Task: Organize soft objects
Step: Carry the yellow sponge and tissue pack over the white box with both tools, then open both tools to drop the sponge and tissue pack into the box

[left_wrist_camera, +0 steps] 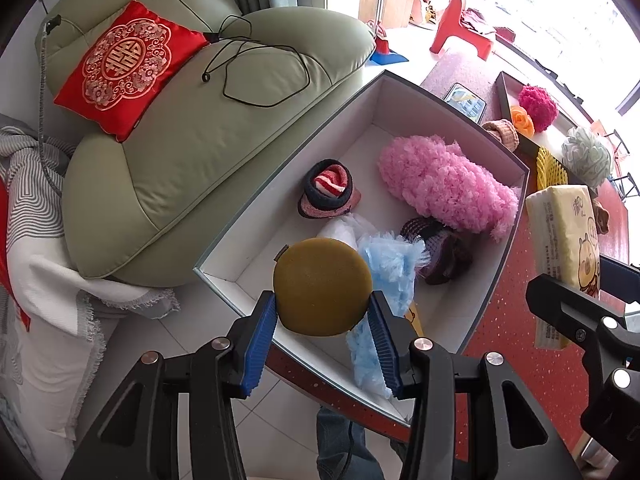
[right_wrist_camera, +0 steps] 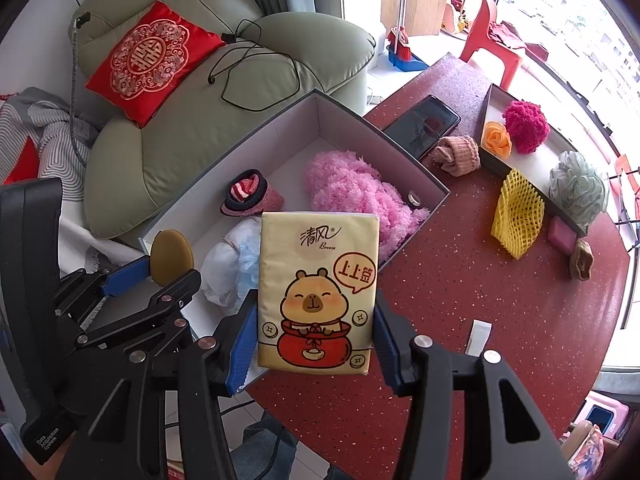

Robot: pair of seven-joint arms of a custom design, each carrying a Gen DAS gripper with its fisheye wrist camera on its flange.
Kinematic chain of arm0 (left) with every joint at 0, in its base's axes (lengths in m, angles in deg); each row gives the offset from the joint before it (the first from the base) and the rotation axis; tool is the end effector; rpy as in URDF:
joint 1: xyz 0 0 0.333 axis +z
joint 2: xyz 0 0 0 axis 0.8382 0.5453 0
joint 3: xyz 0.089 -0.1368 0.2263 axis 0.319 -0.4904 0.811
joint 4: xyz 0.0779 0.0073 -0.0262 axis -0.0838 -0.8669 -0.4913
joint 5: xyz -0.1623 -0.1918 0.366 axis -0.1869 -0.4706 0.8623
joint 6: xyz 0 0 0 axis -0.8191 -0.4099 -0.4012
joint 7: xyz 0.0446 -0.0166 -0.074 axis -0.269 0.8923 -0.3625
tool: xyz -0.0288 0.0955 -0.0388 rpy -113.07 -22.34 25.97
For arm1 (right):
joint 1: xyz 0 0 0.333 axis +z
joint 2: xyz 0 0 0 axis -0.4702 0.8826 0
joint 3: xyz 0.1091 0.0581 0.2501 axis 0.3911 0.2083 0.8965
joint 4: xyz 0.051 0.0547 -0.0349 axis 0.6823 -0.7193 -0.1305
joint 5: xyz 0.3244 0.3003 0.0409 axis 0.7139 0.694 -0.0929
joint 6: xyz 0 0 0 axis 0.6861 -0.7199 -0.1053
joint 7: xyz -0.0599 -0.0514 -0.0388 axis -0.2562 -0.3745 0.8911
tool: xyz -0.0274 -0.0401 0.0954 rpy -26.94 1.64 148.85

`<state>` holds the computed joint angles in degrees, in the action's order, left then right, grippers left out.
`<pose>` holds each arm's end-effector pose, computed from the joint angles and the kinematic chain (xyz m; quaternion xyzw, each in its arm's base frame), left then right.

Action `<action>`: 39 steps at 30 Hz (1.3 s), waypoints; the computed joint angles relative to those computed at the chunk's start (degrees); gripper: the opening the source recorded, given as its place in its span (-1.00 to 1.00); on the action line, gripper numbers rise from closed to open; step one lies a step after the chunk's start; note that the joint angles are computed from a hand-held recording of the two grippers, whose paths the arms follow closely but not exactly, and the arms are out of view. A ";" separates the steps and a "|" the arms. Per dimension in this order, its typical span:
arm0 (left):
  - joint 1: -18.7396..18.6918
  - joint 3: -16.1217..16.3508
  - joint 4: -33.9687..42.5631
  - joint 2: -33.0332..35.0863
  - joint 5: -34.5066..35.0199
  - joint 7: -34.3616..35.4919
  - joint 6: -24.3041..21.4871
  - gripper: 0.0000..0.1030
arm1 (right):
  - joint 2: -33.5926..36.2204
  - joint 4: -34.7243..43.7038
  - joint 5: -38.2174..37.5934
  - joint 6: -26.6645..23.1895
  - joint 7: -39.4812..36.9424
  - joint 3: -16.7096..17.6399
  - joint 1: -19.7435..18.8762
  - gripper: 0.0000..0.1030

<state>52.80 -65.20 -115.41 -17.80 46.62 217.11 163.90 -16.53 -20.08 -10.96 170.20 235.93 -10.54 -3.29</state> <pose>0.7023 -0.1464 0.4658 -0.3524 0.9268 -0.1129 0.0644 0.5914 0.3379 0.5154 -0.4308 0.8914 -0.0807 0.1153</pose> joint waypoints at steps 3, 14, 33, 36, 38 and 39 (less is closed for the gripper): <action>-0.13 -0.02 0.14 0.18 0.16 0.02 -0.02 -0.07 | -0.18 -0.44 0.30 0.06 -0.18 -0.01 -0.09 0.08; -0.90 0.11 2.92 2.77 1.79 -0.69 -1.69 -0.07 | 2.25 1.09 3.47 0.78 -3.24 -0.36 -1.24 0.08; -0.43 -0.68 7.00 6.10 -0.56 2.08 -3.05 0.98 | 3.51 0.02 9.05 4.25 -8.53 -1.10 -3.58 0.77; -0.06 -0.83 3.82 3.00 -1.49 3.93 0.29 0.98 | 1.12 -2.11 7.68 5.35 -7.05 -1.13 -3.31 0.99; -0.18 -0.46 0.67 0.25 -0.84 4.05 4.10 0.98 | -0.92 -3.86 6.50 6.33 -5.57 -1.06 -3.09 0.99; -0.18 -0.39 1.78 0.51 -0.63 4.17 2.14 0.98 | -1.61 -4.36 6.17 6.56 -4.93 -1.02 -3.07 0.99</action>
<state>52.62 -65.59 -113.63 -17.29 45.99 221.29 166.04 -18.14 -24.44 -4.79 176.76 231.00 -11.56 -6.37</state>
